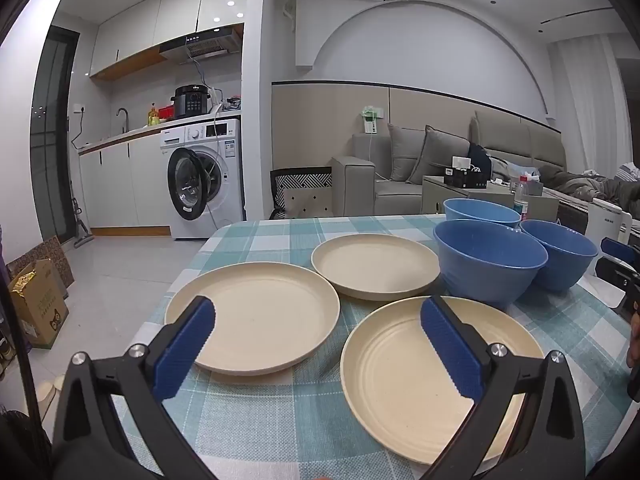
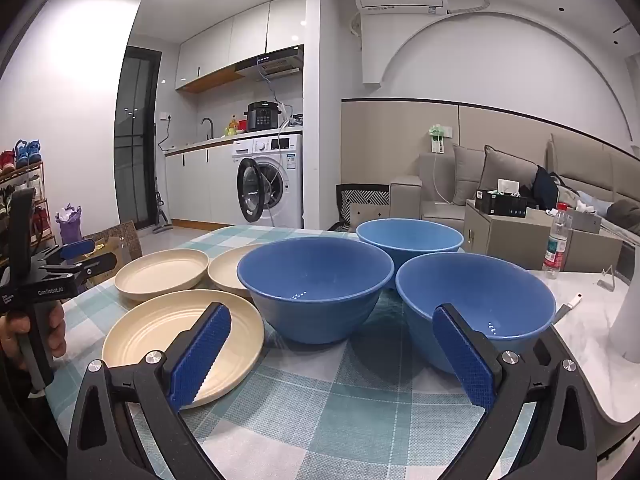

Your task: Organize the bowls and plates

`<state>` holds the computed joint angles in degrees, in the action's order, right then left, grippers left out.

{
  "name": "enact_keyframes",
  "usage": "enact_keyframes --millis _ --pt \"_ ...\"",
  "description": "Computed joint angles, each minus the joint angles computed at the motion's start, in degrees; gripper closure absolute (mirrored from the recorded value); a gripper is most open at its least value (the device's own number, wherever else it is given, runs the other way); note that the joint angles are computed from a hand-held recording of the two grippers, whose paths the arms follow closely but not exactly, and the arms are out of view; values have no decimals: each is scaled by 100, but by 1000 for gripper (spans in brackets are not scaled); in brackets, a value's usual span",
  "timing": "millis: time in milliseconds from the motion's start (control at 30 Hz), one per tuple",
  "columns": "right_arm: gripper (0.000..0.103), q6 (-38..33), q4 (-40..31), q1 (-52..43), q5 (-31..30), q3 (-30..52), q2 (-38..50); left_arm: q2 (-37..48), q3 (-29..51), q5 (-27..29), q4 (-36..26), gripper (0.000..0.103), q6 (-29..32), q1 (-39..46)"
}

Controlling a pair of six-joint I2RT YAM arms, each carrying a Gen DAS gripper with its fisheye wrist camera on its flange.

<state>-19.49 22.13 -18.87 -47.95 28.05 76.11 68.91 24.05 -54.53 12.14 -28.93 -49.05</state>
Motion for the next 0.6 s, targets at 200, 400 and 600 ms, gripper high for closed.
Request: enact_keyframes --millis 200,400,600 --pt "0 -49 -95 11 37 18 -21 -22 14 -13 -85 0 -28 -3" --pt "0 -65 -116 4 23 21 -30 30 41 4 -48 0 -8 -78" --pt "0 -83 -121 11 11 21 -29 52 -75 260 334 0 279 32"
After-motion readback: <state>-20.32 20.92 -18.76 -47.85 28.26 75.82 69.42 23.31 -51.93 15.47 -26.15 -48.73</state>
